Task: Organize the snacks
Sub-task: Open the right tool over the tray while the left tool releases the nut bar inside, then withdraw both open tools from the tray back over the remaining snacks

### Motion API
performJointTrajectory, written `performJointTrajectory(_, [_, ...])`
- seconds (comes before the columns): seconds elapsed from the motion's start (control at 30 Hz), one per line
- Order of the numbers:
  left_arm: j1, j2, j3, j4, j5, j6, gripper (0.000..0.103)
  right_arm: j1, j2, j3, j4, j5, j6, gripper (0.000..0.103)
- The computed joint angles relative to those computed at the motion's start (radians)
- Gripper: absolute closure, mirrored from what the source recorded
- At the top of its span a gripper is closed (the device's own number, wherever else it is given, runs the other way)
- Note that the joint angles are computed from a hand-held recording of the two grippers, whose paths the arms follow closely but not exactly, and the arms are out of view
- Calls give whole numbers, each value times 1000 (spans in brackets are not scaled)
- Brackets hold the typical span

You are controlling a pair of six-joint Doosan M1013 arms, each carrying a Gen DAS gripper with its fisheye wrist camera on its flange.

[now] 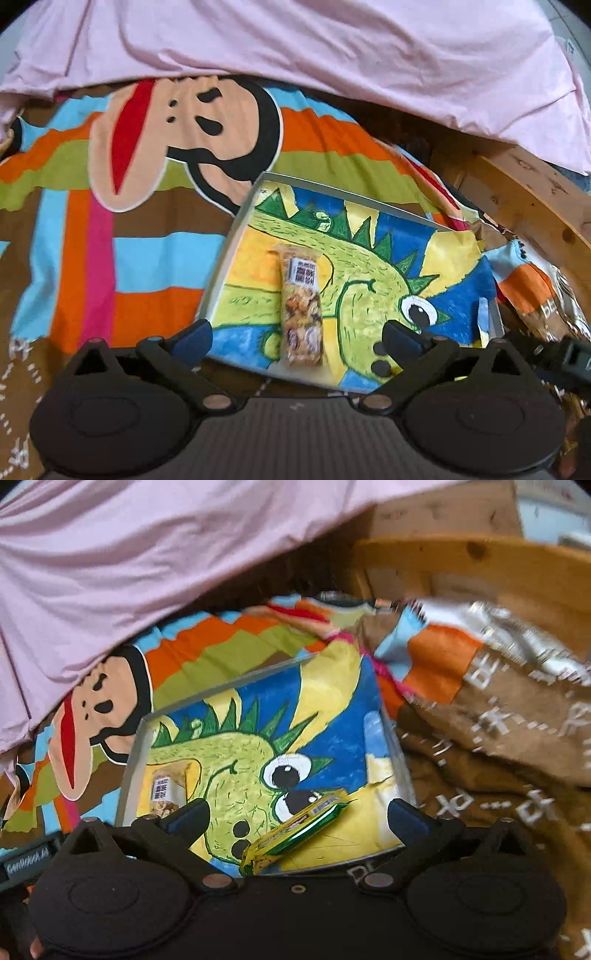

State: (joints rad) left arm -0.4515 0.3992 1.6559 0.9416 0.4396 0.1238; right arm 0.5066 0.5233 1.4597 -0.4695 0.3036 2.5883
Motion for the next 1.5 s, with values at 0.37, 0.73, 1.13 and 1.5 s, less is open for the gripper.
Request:
performJointTrajectory(0.37, [-57,-143,168,119,17,-178,1,65,-151,207,-758,-43,594,1])
performJointTrajectory(0.73, [-123,-245,296,201,111,-287,1,156,-243,359,-1072,66,800,1])
performJointTrajectory(1.13, [-134,-293,358,-86,105,-93,1,215,-264,401,-825,101,522,1])
performJointTrajectory(1.5, [-141,-271,336,-210,153,61,1,233,-243,386,-604,144,263,1])
